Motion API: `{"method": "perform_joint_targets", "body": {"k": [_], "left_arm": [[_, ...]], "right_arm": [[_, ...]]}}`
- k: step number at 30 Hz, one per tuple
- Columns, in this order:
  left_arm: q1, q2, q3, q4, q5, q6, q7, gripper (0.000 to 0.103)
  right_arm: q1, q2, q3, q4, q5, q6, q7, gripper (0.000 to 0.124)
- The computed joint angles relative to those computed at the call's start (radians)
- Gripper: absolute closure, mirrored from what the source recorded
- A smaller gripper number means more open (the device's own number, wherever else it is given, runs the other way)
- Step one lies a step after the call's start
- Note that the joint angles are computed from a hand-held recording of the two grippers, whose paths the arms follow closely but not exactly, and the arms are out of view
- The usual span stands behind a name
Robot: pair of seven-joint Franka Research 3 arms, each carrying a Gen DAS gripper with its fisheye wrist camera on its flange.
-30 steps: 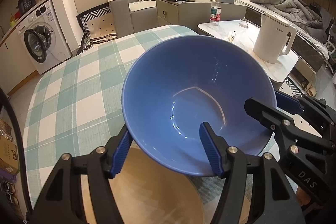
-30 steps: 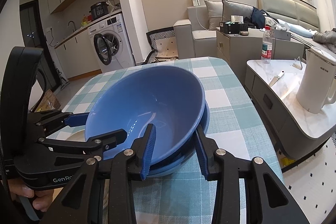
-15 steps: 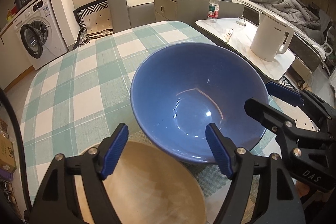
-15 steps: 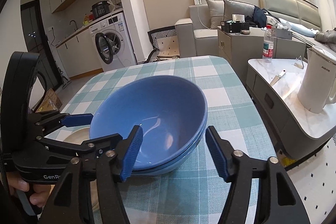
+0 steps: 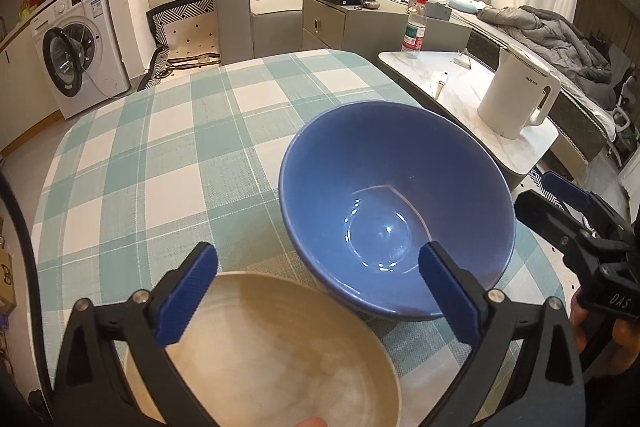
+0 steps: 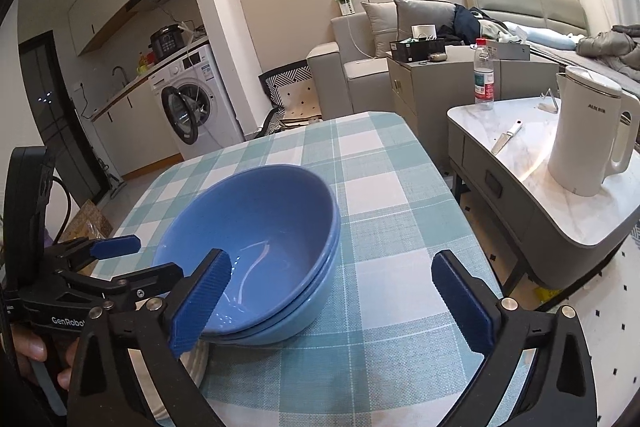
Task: Organize plates and bowls
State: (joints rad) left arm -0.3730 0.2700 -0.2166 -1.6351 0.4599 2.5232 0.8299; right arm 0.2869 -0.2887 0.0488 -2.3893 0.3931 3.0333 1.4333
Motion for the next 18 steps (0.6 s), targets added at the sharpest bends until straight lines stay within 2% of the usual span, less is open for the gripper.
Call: {"method": "perform_joint_targets", "body": {"k": [11, 15, 18], "left_arm": [[0.030, -0.023, 0.003, -0.040, -0.044, 0.053, -0.023, 0.000], [0.036, -0.025, 0.004, -0.044, -0.046, 0.057, -0.025, 0.000], [0.042, -0.023, 0.004, -0.045, -0.053, 0.066, -0.021, 0.000]], "right_arm": [[0.007, -0.005, -0.014, 0.019, 0.014, -0.030, -0.038, 0.022], [-0.006, 0.025, -0.007, 0.067, -0.013, -0.084, -0.049, 0.022], [-0.012, 0.056, -0.003, 0.090, -0.017, -0.084, -0.052, 0.022]]}}
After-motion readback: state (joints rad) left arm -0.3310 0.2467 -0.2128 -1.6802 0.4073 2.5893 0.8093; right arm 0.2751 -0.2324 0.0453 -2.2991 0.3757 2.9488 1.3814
